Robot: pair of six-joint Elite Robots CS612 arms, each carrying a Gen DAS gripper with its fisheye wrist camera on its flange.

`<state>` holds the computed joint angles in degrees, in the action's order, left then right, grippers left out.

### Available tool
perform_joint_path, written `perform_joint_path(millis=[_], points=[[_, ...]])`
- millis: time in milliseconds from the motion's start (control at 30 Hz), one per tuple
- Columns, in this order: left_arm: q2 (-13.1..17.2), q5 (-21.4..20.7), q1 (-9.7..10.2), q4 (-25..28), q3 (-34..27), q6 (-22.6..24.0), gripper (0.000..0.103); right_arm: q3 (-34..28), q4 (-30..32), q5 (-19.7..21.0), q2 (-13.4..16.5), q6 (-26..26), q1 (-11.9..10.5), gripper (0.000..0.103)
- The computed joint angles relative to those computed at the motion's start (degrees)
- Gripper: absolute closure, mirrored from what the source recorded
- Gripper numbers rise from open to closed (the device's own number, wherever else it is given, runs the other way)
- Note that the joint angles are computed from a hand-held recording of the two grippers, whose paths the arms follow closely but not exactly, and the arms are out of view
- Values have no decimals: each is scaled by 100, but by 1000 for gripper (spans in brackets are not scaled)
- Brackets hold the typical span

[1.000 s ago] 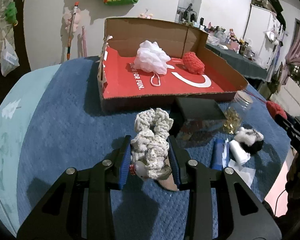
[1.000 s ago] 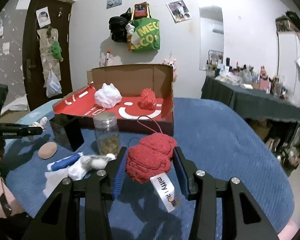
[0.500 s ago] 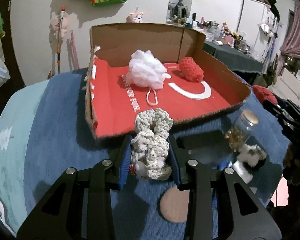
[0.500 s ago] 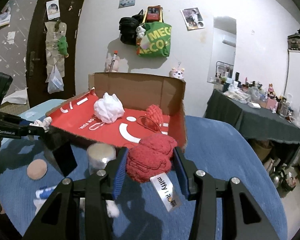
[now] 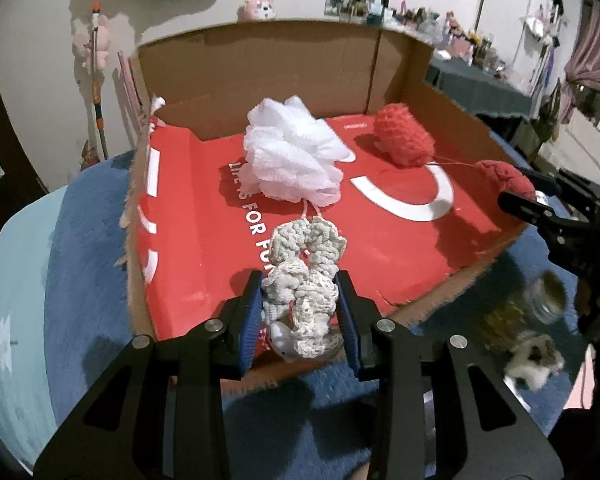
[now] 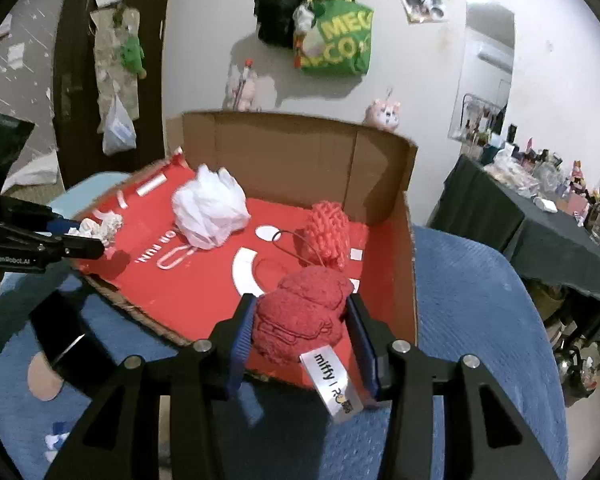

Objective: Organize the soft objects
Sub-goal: 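Carry the scrunchie with the left gripper while the right carries the red ball into the box, then open the left gripper releasing the scrunchie while the right releases the red ball in the box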

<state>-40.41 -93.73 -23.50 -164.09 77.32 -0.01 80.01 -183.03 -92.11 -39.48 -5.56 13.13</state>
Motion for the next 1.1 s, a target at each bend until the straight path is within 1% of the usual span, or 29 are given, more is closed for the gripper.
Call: perform_joint_path(millis=[100,167,267,400,500,567,667,767,967,1067,1100], points=[[111,23,3,327,-221,30,70,-291,621,-36,91,-92,-9,55],[164,67,0,488,-324,47,70,-435,907,-86,139,-169,-8,55],[242,151,-6,702,-473,73,70,-695,1437,-258,215,-294,23,55],[309,226,-14,880,-601,116,70,-936,1875,-453,313,-450,62,55],[349,277,-18,982,-666,114,70,-1097,2177,-523,388,-480,67,55],[377,343,-30,1066,-710,126,70,-1192,2252,-630,440,-559,85,55],[391,381,-38,1089,-733,157,68,-1274,2428,-614,475,-556,85,54],[400,418,-51,1094,-746,192,68,-1328,2479,-742,518,-637,105,54],[397,440,-65,1117,-757,223,68,-1375,2566,-755,534,-667,114,54],[411,466,-68,1104,-766,234,66,-1384,2615,-771,530,-688,117,54],[412,473,-69,1088,-765,232,64,-1390,2626,-773,531,-694,117,54]])
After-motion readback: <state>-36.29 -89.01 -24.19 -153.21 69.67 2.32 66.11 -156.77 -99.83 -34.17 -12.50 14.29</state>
